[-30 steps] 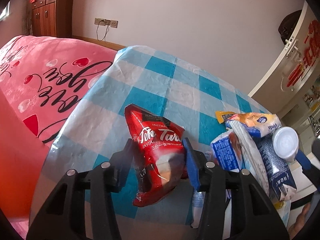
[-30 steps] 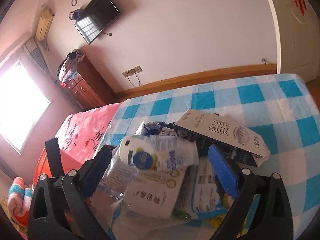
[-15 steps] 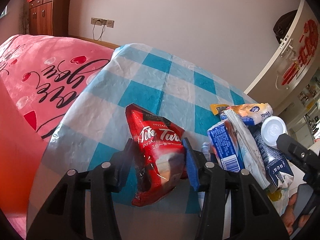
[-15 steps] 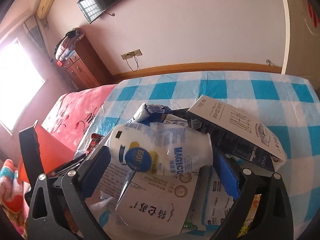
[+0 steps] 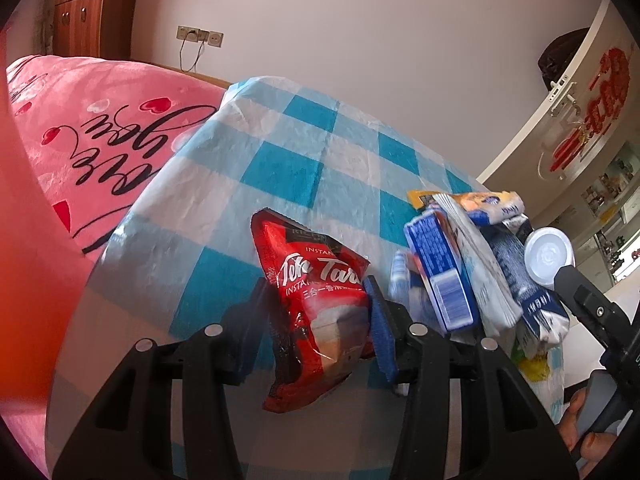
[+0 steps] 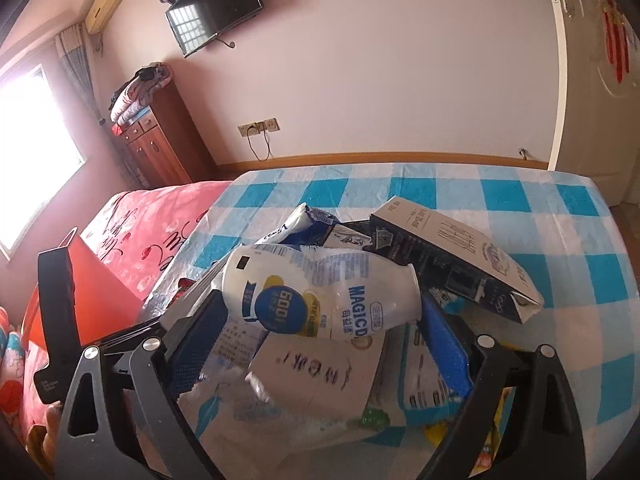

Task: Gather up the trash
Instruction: 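Lift the red sachet with left tool while right tool lifts the white bottle, then carry both items over the orange bucket and open both tools to drop them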

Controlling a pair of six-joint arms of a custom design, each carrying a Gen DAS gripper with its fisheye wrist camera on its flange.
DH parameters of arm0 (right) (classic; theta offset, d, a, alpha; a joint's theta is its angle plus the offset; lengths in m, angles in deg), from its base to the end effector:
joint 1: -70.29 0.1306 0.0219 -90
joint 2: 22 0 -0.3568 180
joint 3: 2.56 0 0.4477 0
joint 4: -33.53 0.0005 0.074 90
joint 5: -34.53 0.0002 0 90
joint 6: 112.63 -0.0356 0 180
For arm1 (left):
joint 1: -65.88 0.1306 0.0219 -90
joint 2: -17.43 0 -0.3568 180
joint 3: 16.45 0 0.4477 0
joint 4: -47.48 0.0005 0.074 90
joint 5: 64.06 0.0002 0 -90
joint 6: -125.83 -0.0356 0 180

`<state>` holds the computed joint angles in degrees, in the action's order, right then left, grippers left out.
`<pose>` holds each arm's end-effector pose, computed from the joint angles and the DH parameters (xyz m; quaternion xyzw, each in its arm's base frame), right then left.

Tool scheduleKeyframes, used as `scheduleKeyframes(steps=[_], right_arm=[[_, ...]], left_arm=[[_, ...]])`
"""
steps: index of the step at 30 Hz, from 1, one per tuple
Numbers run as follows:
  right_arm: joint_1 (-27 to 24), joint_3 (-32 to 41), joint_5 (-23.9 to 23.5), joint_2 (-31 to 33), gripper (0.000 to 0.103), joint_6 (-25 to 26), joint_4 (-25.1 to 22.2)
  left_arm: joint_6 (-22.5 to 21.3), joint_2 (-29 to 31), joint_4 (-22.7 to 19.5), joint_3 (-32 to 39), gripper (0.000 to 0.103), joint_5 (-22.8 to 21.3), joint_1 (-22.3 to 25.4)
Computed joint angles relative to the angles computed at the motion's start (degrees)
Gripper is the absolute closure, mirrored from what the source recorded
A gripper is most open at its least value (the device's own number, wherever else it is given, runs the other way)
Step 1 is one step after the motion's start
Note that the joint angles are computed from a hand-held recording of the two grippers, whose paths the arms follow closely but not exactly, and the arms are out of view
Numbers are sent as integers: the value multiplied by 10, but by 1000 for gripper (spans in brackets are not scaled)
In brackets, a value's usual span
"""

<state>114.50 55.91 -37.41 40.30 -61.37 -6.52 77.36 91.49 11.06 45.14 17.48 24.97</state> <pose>0.2807 0.2569 0.3417 0.0180 0.9106 0.1480 0.3855 0.3301 -0.2798 0.2946 -0.0309 0.9336 -0.1788 0.3089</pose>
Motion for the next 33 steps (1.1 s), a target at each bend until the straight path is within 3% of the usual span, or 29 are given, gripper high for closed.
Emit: scheduleKeyframes(steps=[9,22,27,33], right_arm=[[51,-17,50,-39,11,-40,-20],[169,-22,139,-70,11,-123,-81],[213,-17,161,-67,11,-168,-113],[248,-1,161,-47,11,-187,-126]], left_arm=[[6,-56,-8,-38,55,-5,-22],[20,-177,-33,-92,55,-22,-79],[26,-231,-60,-109,55,-39,-114],[32,-291,-99,-118,55,-67,-143]])
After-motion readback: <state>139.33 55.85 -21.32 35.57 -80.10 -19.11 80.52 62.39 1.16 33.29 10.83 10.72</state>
